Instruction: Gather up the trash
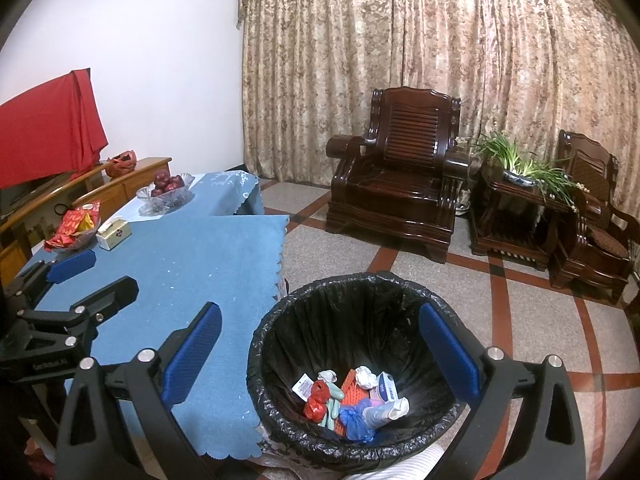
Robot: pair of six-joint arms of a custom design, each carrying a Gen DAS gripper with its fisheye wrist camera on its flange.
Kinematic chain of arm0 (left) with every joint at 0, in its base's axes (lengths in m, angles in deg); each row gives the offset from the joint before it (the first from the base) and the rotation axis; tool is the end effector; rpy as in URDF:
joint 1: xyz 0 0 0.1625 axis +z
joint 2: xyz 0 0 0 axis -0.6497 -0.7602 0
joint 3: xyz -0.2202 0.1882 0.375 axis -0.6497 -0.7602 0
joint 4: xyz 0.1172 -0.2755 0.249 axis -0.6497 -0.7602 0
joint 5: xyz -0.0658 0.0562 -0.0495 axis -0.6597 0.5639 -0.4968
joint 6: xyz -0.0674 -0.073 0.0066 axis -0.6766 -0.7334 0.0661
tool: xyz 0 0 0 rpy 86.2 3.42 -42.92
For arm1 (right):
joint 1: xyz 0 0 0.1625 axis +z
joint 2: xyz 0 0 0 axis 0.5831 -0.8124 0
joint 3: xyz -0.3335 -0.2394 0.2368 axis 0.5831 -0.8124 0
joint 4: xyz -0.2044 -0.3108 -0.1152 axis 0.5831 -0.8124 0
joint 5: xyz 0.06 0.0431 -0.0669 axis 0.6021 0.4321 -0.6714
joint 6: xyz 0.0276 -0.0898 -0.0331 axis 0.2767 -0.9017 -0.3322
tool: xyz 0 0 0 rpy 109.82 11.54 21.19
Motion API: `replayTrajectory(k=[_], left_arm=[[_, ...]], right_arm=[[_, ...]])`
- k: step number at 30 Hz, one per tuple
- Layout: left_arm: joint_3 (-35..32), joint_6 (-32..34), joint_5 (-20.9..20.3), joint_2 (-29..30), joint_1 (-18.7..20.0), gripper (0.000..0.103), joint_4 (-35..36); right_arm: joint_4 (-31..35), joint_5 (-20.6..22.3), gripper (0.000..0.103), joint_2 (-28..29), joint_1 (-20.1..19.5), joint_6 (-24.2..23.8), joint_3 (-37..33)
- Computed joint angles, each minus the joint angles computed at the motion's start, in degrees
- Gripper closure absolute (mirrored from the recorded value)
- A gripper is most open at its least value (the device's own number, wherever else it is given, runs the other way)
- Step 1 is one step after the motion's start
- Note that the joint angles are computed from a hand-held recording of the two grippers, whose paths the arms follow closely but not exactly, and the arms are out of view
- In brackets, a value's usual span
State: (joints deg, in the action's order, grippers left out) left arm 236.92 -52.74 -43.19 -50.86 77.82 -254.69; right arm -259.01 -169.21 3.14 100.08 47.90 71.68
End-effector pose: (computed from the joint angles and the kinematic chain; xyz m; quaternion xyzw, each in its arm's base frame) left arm -0.0703 -0.3187 0.3619 0.2773 0.8169 -0.4412 0.2474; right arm 0.4069 -0.3207 0.0415 0.2239 -0.8121 0.4634 0.2750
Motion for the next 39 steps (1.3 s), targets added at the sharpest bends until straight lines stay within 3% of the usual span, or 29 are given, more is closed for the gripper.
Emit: replayTrajectory(k=[39], left_arm=[[-0.9, 0.0, -0.1, -0.8, 0.4, 0.007, 1.9]], right_arm=[[0.4, 0.0, 0.006, -0.1, 0.0, 0.1, -0.2]])
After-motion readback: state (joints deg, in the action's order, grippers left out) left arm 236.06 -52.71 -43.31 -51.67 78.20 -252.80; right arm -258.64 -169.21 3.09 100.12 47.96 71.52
